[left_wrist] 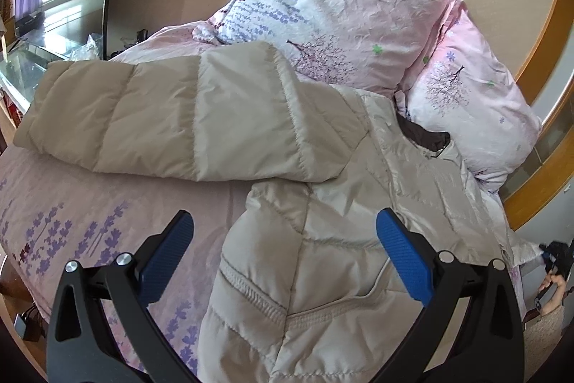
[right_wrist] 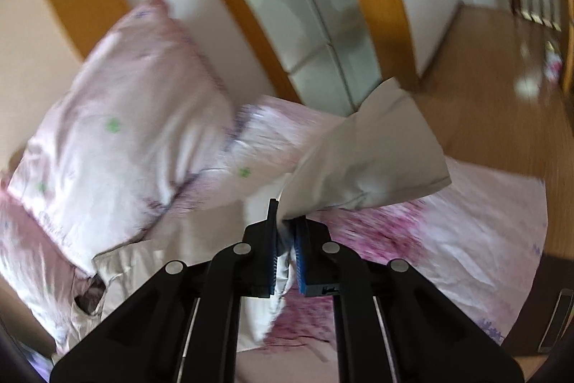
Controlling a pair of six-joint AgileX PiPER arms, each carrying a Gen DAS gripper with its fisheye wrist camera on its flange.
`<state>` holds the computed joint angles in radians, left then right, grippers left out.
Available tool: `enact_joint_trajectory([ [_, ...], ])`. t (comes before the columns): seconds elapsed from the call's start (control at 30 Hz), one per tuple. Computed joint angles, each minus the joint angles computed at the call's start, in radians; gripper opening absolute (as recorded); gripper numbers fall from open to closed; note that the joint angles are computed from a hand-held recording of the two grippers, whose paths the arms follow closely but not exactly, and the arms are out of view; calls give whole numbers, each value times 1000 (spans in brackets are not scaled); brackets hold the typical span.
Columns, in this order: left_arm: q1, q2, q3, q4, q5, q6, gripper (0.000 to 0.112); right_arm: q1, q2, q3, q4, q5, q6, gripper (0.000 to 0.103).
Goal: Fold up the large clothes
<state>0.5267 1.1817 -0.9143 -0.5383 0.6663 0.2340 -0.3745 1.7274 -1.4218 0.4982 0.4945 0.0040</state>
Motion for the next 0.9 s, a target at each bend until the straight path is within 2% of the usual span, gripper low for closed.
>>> enact_joint_trajectory([
  [0.23, -8, 19, -42, -54, 7, 37, 101, 220, -85, -59, -22, -14, -96, 8],
  [0.33, 4, 40, -67, -170, 35, 121, 101, 331, -87, -105, 24, 7, -171, 8],
  [0.4, 0, 62, -95, -248, 57, 166, 101, 413, -71, -143, 61, 34, -231, 8],
  [0.5, -47, 107, -154, -269, 74, 169, 101, 538, -12, -214, 90, 104, -289, 8],
  [0.57, -73, 162, -205, -307, 103, 175, 101, 615, 57, -287, 60, 163, -267, 8],
  [0.63, -89, 212, -241, -337, 126, 171, 101, 705, 156, -386, -34, 241, -192, 9],
  [0.67, -104, 243, -267, -338, 136, 156, 101, 730, 185, -415, -69, 266, -168, 11],
  [0.73, -145, 314, -332, -328, 158, 116, 101, 806, 275, -515, -214, 364, -94, 20],
  [0.8, -179, 376, -387, -314, 185, 71, 101, 860, 333, -590, -351, 462, -50, 24],
  [0.83, -196, 402, -412, -305, 195, 47, 98, 876, 326, -569, -391, 467, -51, 32],
  [0.87, -214, 429, -439, -290, 206, 20, 96, 872, 289, -509, -396, 443, -68, 49],
  [0.9, -239, 469, -479, -272, 220, -16, 95, 857, 237, -423, -363, 381, -90, 71],
])
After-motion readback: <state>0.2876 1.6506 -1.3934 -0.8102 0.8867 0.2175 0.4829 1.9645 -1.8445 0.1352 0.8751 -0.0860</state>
